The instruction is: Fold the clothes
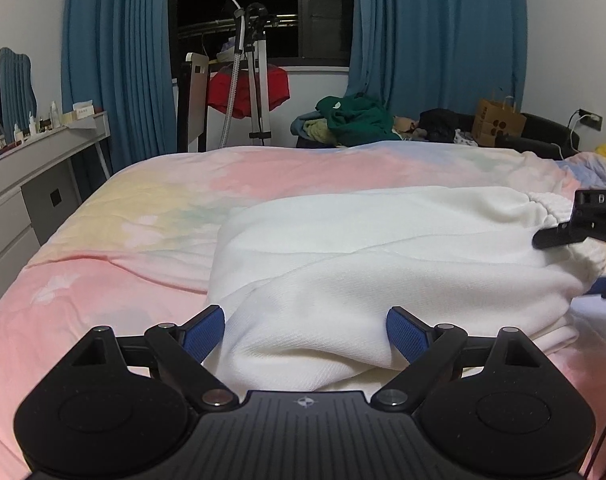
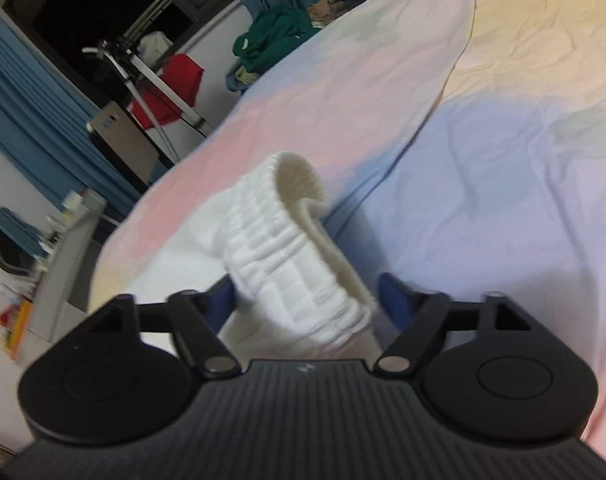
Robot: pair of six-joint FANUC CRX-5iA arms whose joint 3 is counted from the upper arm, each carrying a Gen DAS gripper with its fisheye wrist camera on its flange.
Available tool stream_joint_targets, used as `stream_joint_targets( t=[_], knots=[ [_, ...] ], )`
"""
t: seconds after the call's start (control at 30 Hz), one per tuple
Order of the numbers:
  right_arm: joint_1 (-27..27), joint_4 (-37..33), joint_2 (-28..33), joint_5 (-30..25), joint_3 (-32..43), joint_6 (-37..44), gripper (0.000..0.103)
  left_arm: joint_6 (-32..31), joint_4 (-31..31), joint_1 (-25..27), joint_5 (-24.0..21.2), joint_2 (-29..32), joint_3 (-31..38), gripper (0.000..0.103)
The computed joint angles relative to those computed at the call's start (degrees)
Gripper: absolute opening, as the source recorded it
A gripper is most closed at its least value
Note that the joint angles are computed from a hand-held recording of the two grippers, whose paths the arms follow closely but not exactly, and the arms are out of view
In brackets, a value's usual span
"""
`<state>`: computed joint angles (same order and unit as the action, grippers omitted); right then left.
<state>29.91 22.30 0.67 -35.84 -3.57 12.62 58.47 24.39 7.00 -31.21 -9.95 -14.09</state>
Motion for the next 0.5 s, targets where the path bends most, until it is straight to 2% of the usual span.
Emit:
stream_joint_targets(
  t=[0.07, 0.2, 0.27, 0.37, 0.5],
  knots=[
    [-0.50, -3.80, 0.26, -0.32, 0.79, 2.38, 0.087, -0.01, 0.97, 0.40, -0.71, 0.09, 0.09, 0.091],
    [-2.91, -17.57, 2.00, -0.25, 4.39, 10.51, 0.091, 1.12, 1.46, 1.03, -2.04, 0.43, 0.67, 0.091],
    [-3.67, -21.03, 3.03, 0.04, 5.53, 12.22, 0.092, 1.78, 1.91, 1.39, -2.84, 0.63, 0.93, 0.091],
    [-3.70, -23.27, 3.84, 0.11, 6.98, 14.61, 0.101, 2.76, 2.59, 1.91, -4.00, 0.91, 1.27, 0.092],
    [-2.32, -22.75, 2.89, 1.95, 7.04, 19.45, 0.101, 1.19, 7.22, 3.14, -4.69, 0.96, 0.64, 0.092]
  ],
)
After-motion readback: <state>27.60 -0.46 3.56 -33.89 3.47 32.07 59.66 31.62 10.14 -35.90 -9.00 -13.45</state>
